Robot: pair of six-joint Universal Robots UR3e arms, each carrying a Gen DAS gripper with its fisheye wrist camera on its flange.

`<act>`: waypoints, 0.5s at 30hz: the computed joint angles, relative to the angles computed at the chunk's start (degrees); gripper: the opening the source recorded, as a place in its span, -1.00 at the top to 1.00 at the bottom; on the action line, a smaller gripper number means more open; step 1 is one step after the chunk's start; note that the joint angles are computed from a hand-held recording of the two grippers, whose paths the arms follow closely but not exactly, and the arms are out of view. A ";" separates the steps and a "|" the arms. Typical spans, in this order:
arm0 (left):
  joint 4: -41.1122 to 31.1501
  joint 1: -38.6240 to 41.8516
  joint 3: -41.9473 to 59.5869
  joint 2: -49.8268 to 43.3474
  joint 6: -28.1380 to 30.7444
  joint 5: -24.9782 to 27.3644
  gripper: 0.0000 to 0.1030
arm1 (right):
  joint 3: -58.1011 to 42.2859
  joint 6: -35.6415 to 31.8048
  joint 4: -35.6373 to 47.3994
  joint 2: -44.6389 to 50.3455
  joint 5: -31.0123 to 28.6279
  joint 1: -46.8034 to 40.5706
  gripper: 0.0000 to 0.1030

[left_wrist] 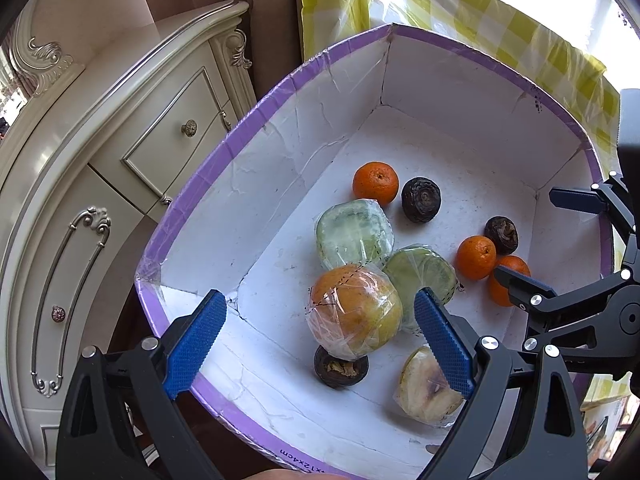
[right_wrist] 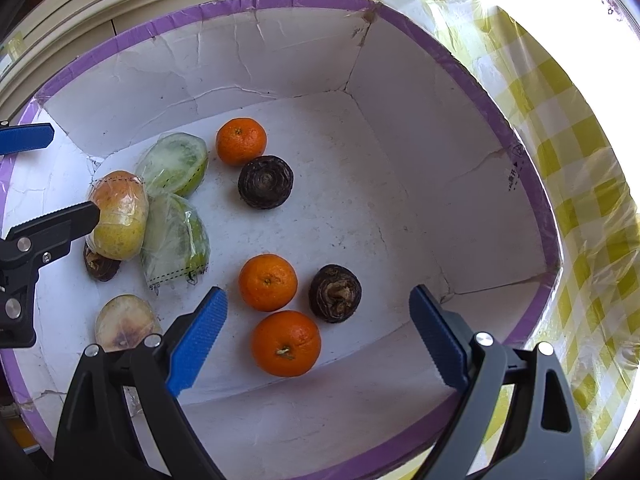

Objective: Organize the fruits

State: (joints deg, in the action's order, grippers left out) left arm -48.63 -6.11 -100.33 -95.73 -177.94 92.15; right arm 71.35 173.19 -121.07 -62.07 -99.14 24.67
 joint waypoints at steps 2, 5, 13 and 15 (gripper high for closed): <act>-0.49 0.02 0.49 -0.27 -0.12 0.11 -0.78 | 0.11 -0.01 -0.08 -0.05 0.00 0.02 -0.80; -0.43 -0.54 0.86 -0.77 -0.39 1.19 -0.78 | 0.18 -0.02 -0.20 -0.09 0.17 -0.03 -0.81; -1.10 -2.87 2.54 -2.89 -2.09 5.85 -0.78 | 1.63 -0.32 -1.32 -1.19 1.57 -0.52 -0.82; -2.59 -2.99 3.47 -3.02 -2.67 5.91 -0.78 | 2.25 -0.36 -1.64 -1.81 2.30 -0.73 -0.82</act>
State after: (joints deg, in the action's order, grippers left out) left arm -51.22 -9.10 -96.86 -98.75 -180.61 98.05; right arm 73.60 172.83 -122.71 -63.88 -96.84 23.94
